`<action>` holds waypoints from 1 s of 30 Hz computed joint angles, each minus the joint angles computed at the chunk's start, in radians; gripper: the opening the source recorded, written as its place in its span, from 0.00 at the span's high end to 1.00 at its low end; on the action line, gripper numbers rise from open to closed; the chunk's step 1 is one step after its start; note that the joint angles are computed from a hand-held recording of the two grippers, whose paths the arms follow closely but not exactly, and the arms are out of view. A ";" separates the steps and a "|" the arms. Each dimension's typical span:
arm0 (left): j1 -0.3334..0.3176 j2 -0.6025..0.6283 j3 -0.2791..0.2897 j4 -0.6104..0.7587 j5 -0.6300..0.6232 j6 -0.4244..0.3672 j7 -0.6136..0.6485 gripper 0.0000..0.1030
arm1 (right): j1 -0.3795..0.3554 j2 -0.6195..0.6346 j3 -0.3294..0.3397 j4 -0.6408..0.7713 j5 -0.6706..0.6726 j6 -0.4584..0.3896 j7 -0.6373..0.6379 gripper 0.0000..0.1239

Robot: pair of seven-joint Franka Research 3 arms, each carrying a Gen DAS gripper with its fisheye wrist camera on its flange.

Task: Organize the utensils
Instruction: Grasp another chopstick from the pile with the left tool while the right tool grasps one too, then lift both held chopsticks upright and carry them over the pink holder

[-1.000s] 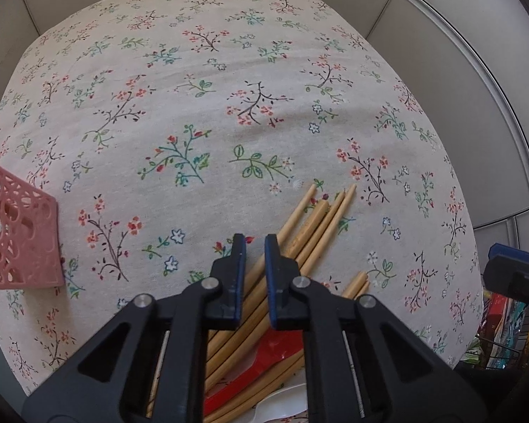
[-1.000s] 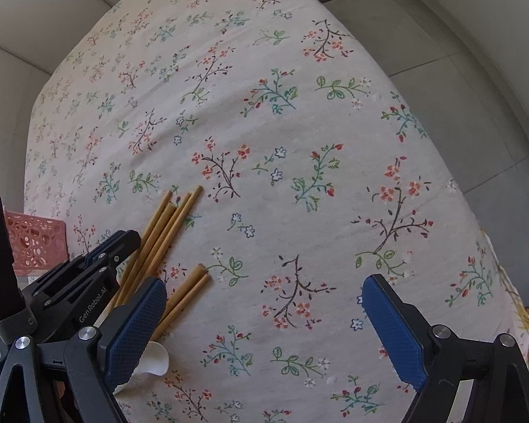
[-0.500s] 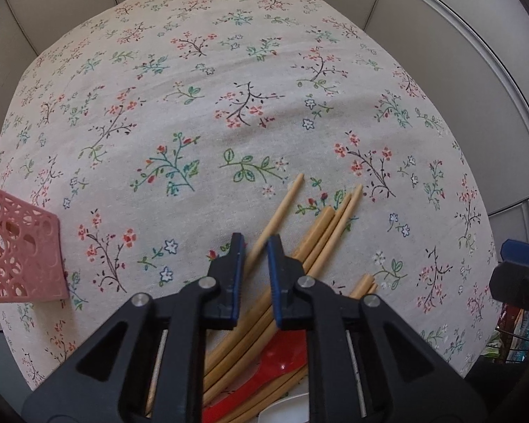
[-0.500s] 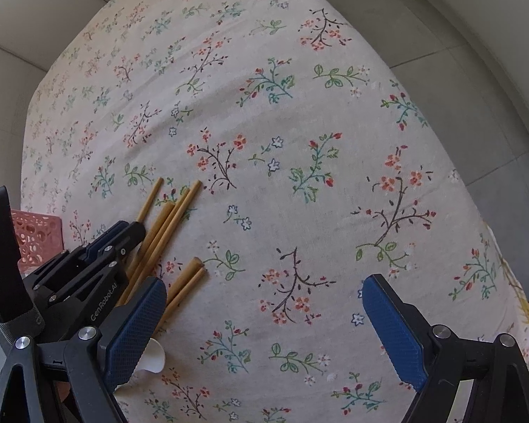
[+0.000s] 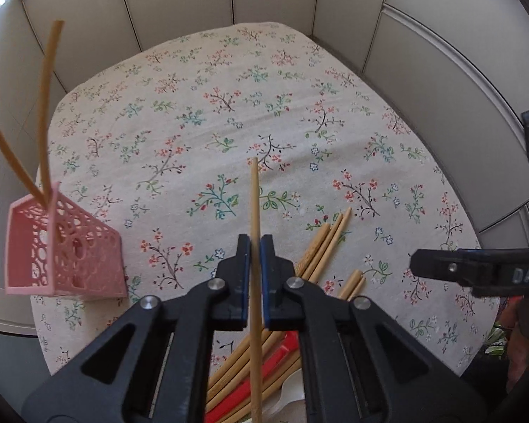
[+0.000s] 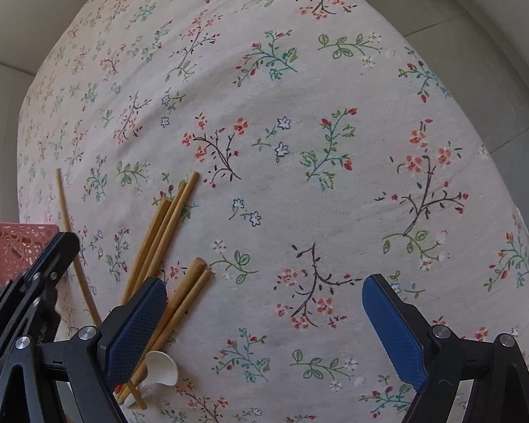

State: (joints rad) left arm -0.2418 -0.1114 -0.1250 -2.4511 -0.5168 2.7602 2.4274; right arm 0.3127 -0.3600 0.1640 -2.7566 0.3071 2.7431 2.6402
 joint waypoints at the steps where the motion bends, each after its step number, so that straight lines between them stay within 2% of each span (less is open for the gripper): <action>1: -0.001 -0.024 0.008 -0.009 -0.022 -0.006 0.022 0.94 | -0.001 0.010 0.002 0.009 -0.003 0.002 0.001 0.24; 7: -0.019 -0.152 0.098 -0.044 -0.129 -0.067 0.131 0.94 | -0.008 0.080 0.006 0.057 -0.029 0.037 0.009 0.25; 10: -0.021 -0.202 0.141 -0.054 -0.163 -0.099 0.173 0.94 | -0.018 0.116 0.011 0.081 -0.059 0.058 0.024 0.34; 12: -0.015 -0.226 0.160 -0.060 -0.168 -0.117 0.188 0.94 | -0.024 0.145 0.010 0.103 -0.085 0.068 0.028 0.54; 13: -0.014 -0.232 0.169 -0.061 -0.173 -0.125 0.196 0.94 | -0.022 0.161 0.007 0.112 -0.089 0.079 0.024 0.60; 15: -0.004 -0.242 0.186 -0.060 -0.179 -0.142 0.210 0.94 | 0.005 0.196 -0.017 0.131 -0.040 0.116 -0.023 0.78; 17: 0.007 -0.249 0.199 -0.058 -0.184 -0.157 0.220 0.94 | 0.048 0.233 -0.047 0.155 0.065 0.159 -0.116 0.83; 20: 0.020 -0.259 0.210 -0.056 -0.197 -0.171 0.237 0.94 | 0.063 0.289 -0.049 0.207 0.119 0.176 -0.179 0.86; 23: 0.034 -0.260 0.216 -0.046 -0.203 -0.192 0.242 0.94 | 0.048 0.333 -0.040 0.253 0.043 0.155 -0.115 0.86; 27: 0.055 -0.249 0.214 -0.032 -0.207 -0.207 0.238 0.94 | 0.052 0.378 -0.046 0.289 0.043 0.147 -0.093 0.86; 30: 0.070 -0.250 0.216 -0.026 -0.212 -0.221 0.241 0.94 | 0.054 0.400 -0.063 0.324 -0.067 0.103 -0.004 0.86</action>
